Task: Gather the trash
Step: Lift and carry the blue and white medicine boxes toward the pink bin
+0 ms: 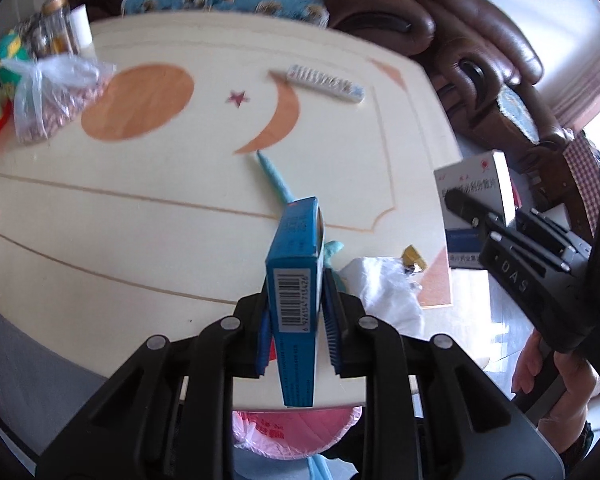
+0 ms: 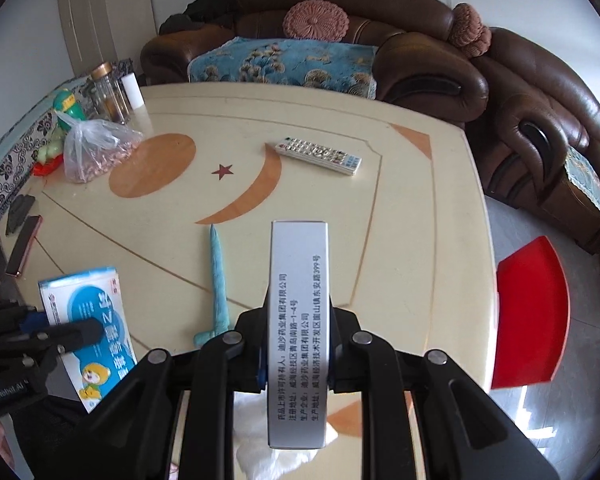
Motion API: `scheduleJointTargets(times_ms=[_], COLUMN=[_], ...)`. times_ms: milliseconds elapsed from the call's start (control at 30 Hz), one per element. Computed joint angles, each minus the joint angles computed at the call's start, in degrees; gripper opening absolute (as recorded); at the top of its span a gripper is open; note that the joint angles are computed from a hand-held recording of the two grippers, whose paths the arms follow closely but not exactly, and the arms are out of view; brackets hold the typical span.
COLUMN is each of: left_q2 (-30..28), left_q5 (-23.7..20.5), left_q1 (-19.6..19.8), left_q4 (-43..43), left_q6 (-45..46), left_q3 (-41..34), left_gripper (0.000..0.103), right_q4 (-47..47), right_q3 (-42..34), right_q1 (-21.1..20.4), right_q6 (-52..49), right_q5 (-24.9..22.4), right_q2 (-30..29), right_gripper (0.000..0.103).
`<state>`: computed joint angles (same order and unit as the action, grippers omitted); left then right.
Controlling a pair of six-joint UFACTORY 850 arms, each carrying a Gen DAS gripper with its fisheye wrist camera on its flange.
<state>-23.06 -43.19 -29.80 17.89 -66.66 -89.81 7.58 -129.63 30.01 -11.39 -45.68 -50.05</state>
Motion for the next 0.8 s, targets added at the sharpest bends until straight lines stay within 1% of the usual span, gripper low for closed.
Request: scheduleJointTargets(times_ms=[133, 333, 433, 600, 800], left_q2=[2.5, 5.9, 6.8, 8.2, 9.5], left_q5=[-0.2, -0.5, -1.4, -0.7, -0.6], left_q1=[-1.9, -4.9, -7.0, -9.9, -13.7], left_q4=[4.6, 9.2, 12.0, 13.8, 16.4], left_q6=[-2.7, -5.3, -6.6, -7.5, -8.5], left_q3=[1.5, 5.1, 6.2, 8.4, 10.2], left_gripper=[0.023, 0.023, 0.023, 0.023, 0.023], right_q4=[1.8, 5.6, 6.4, 8.8, 9.7], right_q3=[11.1, 25.3, 31.9, 40.8, 49.4], right_q1=[-0.4, -0.8, -0.5, -0.1, 0.7], right_q6=[-1.5, -5.3, -6.7, -9.1, -10.5], right_q5=[5.4, 10.6, 12.9, 15.4, 18.4], right_q2=[7.8, 18.7, 23.9, 31.1, 37.7], right_gripper=[0.020, 0.020, 0.020, 0.020, 0.020])
